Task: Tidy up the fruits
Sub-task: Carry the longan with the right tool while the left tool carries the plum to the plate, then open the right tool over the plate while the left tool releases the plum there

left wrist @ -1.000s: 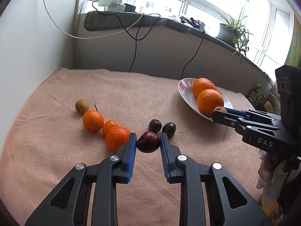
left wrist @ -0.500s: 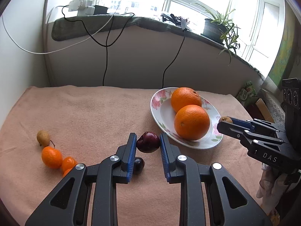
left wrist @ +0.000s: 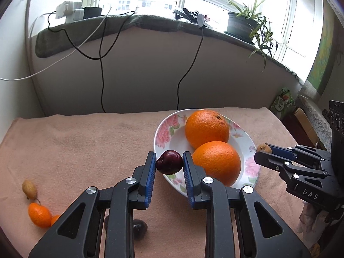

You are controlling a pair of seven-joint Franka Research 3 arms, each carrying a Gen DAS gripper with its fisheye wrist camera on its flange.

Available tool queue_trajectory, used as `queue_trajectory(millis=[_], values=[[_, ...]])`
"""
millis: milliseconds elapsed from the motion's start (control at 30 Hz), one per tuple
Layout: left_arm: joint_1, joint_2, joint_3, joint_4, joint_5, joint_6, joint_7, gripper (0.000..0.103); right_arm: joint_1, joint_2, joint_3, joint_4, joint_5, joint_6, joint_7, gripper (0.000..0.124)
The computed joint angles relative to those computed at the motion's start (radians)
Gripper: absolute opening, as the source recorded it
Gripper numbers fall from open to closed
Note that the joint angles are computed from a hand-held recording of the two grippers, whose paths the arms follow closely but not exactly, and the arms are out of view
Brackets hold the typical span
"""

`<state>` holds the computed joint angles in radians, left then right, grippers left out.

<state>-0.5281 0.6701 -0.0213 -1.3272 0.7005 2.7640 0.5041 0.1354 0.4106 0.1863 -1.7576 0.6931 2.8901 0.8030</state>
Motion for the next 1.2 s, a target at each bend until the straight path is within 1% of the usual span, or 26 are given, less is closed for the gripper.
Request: queue_trajectory(millis=[267,600,633,667,733,767,800,867,900,933,967,1000,1033,1100,1200], values=[[0.008,0.069,-0.021,0.111,-0.054,-0.039,0.079,0.024,0.005,0.027,-0.013,0.025,-0.03,-0.011,0.031,0.028],[0.0,0.094,-0.01,0.151,-0.088,-0.039,0.106,0.024,0.004,0.042,-0.008,0.036,-0.057,-0.012,0.049,0.028],[-0.001,0.094,-0.009,0.152,-0.09,-0.038,0.105,0.027,0.006,0.042,-0.01,0.035,-0.061,-0.009,0.052,0.028],[-0.002,0.092,-0.007,0.149,-0.09,-0.035,0.103,0.034,0.01,0.043,-0.013,0.034,-0.066,-0.003,0.057,0.03],[-0.002,0.088,-0.004,0.142,-0.089,-0.026,0.096,0.038,0.006,0.044,-0.007,0.034,-0.063,0.005,0.056,0.042],[-0.003,0.086,-0.002,0.138,-0.088,-0.022,0.093,0.038,-0.001,0.042,0.002,0.032,-0.055,0.009,0.047,0.05],[-0.004,0.085,0.0,0.137,-0.087,-0.022,0.091,0.039,-0.006,0.042,0.009,0.03,-0.048,0.014,0.038,0.052],[-0.007,0.08,0.004,0.131,-0.082,-0.018,0.083,0.052,-0.002,0.037,0.007,0.024,-0.051,0.022,0.037,0.056],[-0.008,0.077,0.007,0.126,-0.078,-0.014,0.077,0.055,-0.001,0.035,0.008,0.021,-0.051,0.028,0.036,0.061],[-0.01,0.073,0.011,0.12,-0.073,-0.01,0.068,0.059,-0.002,0.032,0.011,0.015,-0.048,0.034,0.03,0.065],[-0.013,0.069,0.015,0.116,-0.068,-0.009,0.06,0.064,-0.005,0.029,0.017,0.01,-0.043,0.04,0.022,0.072],[-0.015,0.066,0.017,0.113,-0.063,-0.009,0.054,0.068,-0.009,0.026,0.024,0.006,-0.036,0.045,0.012,0.076],[-0.019,0.062,0.023,0.109,-0.055,-0.01,0.043,0.074,-0.011,0.023,0.028,0.002,-0.031,0.05,0.004,0.078],[-0.027,0.055,0.033,0.103,-0.036,-0.015,0.025,0.078,-0.012,0.016,0.034,-0.007,-0.023,0.059,-0.009,0.084],[-0.034,0.046,0.037,0.099,-0.011,-0.035,0.007,0.08,0.002,0.006,0.026,-0.02,-0.029,0.072,-0.007,0.084]])
